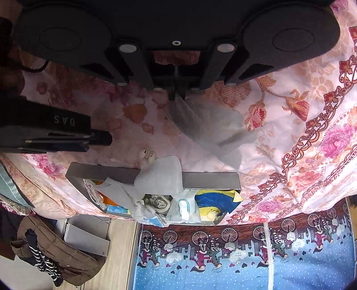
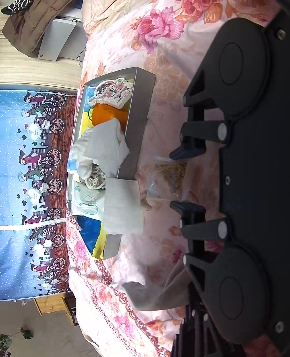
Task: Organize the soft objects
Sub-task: 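Grasp the grey cloth with the left tool while the right tool reaches the clear bag, then lift the grey cloth over the tray with the left tool while the right tool carries the seed bag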
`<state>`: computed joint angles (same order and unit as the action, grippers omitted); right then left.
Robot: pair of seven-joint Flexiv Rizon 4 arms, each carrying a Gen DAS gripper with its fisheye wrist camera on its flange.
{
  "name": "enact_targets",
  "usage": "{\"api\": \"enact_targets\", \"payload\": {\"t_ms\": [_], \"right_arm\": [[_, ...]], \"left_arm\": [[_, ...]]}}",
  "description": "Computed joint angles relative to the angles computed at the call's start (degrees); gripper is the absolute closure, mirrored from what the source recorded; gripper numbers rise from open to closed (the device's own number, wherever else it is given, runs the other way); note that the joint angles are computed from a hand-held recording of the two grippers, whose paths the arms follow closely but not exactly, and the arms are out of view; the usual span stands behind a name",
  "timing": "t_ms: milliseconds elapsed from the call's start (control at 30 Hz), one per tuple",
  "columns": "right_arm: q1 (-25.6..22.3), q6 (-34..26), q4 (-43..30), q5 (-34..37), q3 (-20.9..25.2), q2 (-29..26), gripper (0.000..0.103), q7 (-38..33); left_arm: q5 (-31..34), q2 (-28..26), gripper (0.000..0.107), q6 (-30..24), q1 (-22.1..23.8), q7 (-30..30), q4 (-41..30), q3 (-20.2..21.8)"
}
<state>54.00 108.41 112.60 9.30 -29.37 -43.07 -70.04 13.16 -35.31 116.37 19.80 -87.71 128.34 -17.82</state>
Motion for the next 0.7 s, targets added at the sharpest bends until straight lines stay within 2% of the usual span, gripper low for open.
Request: {"api": "enact_targets", "payload": {"t_ms": [333,500,600,700], "right_arm": [[-0.6,-0.1,-0.3,-0.3,0.3,0.2,0.072,0.2],[2.1,1.5,-2.2,1.6,-4.0,-2.5,0.072,-0.3],[3.4,2.8,-4.3,3.9,-7.3,-4.4,0.072,-0.7],[3.4,4.1,-6.1,6.4,-8.6,-5.6,0.071,-0.8]], "left_arm": [[0.1,-1.1,0.107,4.9,-3.5,0.5,-0.7,3.6],[1.1,-2.0,0.107,7.5,-5.7,2.3,-3.6,5.6],[1.3,-2.2,0.107,7.4,-5.6,3.0,-6.3,5.4],[1.7,-2.2,0.107,6.7,-4.8,3.1,-9.9,4.2]]}}
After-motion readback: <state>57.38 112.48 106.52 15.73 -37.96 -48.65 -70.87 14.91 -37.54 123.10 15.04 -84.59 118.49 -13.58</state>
